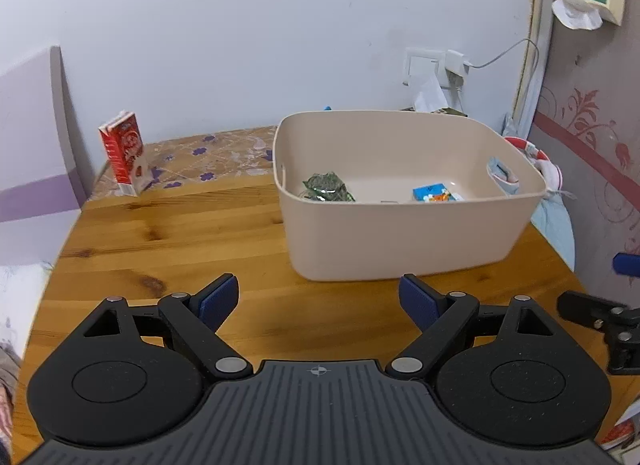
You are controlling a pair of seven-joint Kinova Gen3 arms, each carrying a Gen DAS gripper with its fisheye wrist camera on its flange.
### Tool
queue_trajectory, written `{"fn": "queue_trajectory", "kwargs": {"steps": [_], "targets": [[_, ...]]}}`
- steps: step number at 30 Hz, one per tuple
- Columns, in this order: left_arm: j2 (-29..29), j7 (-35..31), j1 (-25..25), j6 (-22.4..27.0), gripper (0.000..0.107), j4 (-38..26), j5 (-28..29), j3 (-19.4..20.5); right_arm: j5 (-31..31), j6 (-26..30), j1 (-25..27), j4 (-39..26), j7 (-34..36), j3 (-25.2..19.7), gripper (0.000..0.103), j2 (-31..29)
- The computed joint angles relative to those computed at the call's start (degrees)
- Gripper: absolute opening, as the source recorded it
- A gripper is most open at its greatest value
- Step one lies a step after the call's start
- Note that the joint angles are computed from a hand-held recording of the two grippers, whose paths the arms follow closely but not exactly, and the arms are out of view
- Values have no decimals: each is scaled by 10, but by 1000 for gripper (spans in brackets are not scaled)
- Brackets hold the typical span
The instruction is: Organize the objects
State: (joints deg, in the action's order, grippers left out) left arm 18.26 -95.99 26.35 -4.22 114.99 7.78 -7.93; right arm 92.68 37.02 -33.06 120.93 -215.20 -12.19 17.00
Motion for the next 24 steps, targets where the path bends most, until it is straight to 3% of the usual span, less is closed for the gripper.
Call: {"fn": "queue_trajectory", "kwargs": {"steps": [3,7,10,16,24], "targets": [[-16,-17,38,-24,89,31,14,-38,-7,21,-18,13,-12,-9,103,-9],[-49,-34,4,-49,89,77,23,2,-19,42,-39,27,-28,-18,103,-16],[-74,-33,-43,-64,89,110,11,54,-38,55,-55,32,-26,-22,103,-22],[-108,-47,-76,-60,90,144,27,91,-68,75,-81,41,-22,-27,103,-36],[-129,-137,-50,-56,91,159,115,75,-111,98,-111,39,16,-30,103,-44]]}}
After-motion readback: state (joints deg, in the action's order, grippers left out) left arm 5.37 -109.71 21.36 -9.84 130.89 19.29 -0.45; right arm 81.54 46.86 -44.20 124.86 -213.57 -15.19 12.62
